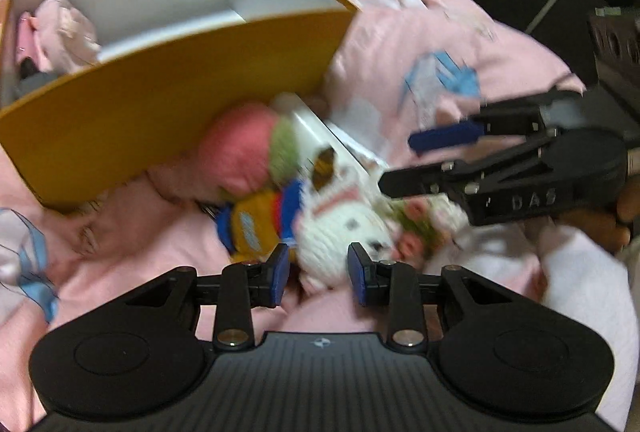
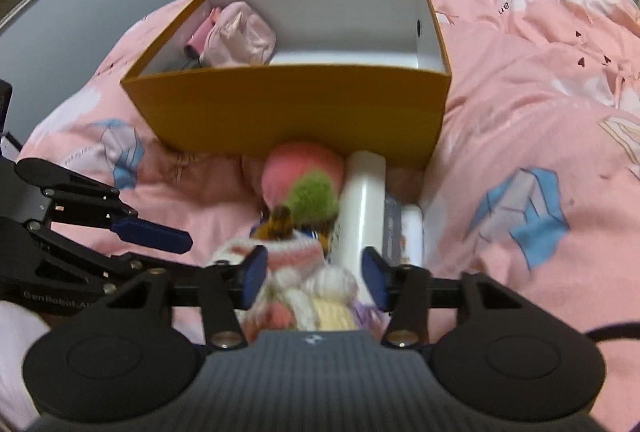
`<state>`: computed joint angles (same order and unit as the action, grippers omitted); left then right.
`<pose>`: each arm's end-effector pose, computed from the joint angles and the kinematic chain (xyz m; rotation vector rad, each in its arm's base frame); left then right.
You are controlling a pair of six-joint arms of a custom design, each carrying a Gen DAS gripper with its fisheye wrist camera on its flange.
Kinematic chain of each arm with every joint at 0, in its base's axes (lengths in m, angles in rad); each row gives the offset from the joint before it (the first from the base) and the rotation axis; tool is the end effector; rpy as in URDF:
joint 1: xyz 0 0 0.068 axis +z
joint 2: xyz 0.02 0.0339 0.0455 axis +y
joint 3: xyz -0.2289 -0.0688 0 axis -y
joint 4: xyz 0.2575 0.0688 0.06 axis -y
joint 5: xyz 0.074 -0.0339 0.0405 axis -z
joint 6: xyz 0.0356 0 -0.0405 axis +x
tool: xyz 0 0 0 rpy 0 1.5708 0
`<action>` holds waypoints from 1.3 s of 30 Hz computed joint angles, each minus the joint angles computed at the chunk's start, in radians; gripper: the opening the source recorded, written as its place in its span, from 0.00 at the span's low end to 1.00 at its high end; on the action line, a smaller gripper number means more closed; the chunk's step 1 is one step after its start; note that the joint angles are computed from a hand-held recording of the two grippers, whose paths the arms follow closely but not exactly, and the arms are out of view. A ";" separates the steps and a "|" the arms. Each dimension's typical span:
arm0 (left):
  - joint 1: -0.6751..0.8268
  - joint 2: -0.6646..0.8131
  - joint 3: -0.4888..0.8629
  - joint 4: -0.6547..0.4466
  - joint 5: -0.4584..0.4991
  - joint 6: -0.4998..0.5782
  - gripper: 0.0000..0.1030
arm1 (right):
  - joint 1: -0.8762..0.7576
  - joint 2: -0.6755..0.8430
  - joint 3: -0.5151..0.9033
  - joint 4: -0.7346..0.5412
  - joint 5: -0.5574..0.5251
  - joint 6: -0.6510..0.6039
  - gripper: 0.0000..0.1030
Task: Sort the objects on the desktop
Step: 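Open both tools and withdraw them back toward the pile, then reach the left tool to the white crocheted bunny while the right tool reaches the sailor bear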
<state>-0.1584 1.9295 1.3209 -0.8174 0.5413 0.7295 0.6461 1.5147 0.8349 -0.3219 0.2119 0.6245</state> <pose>0.3536 -0.0751 0.1264 1.2417 2.4807 -0.6817 0.2471 0.1769 0.1352 0.0518 2.5534 0.2246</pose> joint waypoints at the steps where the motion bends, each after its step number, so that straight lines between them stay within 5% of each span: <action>1: -0.005 -0.005 -0.009 -0.014 -0.011 0.015 0.35 | 0.002 -0.009 -0.005 -0.010 0.001 -0.001 0.60; 13: -0.030 -0.028 -0.078 -0.035 -0.106 0.016 0.35 | 0.004 0.048 -0.046 -0.001 -0.177 0.001 0.77; 21: -0.011 -0.067 -0.111 0.011 -0.082 -0.021 0.35 | 0.014 0.048 -0.042 -0.007 -0.168 0.003 0.57; 29: 0.045 -0.143 -0.134 0.079 -0.051 -0.064 0.35 | 0.003 -0.054 -0.039 -0.045 -0.161 -0.025 0.50; 35: 0.120 -0.115 -0.023 0.009 -0.004 -0.099 0.35 | -0.033 -0.135 -0.017 -0.018 -0.180 -0.042 0.48; 39: 0.146 -0.085 0.036 -0.026 0.003 -0.129 0.35 | -0.061 -0.050 0.041 0.075 -0.209 -0.014 0.48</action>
<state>-0.0124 1.8445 1.3566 -0.8437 0.5440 0.6005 0.5853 1.4645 0.8759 -0.2466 0.0028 0.6107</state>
